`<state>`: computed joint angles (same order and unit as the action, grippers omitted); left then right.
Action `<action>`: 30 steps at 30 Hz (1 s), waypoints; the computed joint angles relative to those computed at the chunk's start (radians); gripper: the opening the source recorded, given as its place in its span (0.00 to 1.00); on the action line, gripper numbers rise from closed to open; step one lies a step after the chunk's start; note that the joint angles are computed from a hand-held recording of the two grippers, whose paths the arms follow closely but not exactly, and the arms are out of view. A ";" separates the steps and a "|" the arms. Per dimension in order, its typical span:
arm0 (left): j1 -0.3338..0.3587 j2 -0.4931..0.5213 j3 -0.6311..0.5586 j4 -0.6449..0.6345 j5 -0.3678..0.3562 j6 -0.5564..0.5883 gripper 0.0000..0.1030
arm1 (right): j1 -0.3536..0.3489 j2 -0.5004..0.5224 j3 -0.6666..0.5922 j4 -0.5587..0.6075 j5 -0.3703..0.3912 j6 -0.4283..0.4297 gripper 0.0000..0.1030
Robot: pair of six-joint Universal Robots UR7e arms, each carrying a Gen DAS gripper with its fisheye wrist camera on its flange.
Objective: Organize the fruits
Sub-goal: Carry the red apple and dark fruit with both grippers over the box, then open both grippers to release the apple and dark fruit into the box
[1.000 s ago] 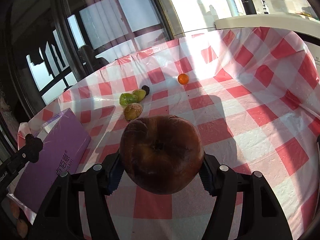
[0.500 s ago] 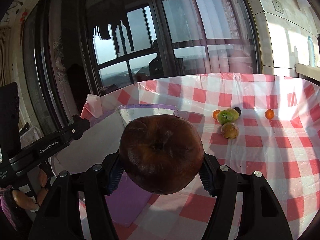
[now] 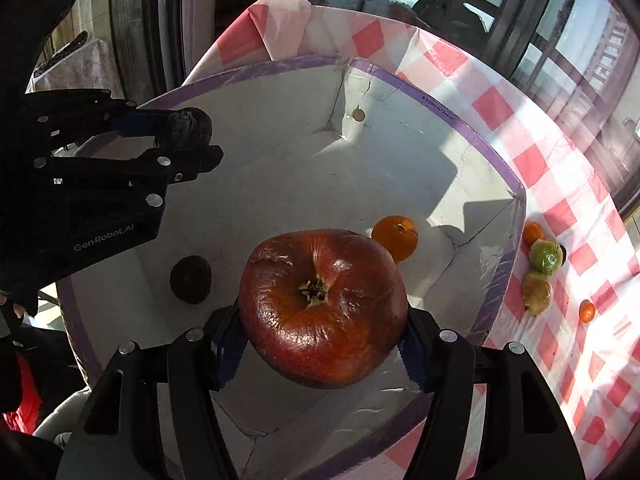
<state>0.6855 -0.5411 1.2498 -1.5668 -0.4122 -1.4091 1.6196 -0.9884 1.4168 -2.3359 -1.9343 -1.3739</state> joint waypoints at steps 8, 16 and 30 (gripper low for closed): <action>0.053 0.039 -0.084 -0.034 -0.127 0.196 0.38 | 0.014 0.058 -0.004 -0.031 -0.143 -0.057 0.61; 0.065 0.024 -0.063 -0.132 -0.163 0.229 0.40 | 0.015 0.064 -0.017 -0.016 -0.165 -0.063 0.61; -0.071 0.018 0.000 0.012 0.218 -0.217 0.98 | -0.130 -0.127 0.051 -0.068 0.453 -0.024 0.69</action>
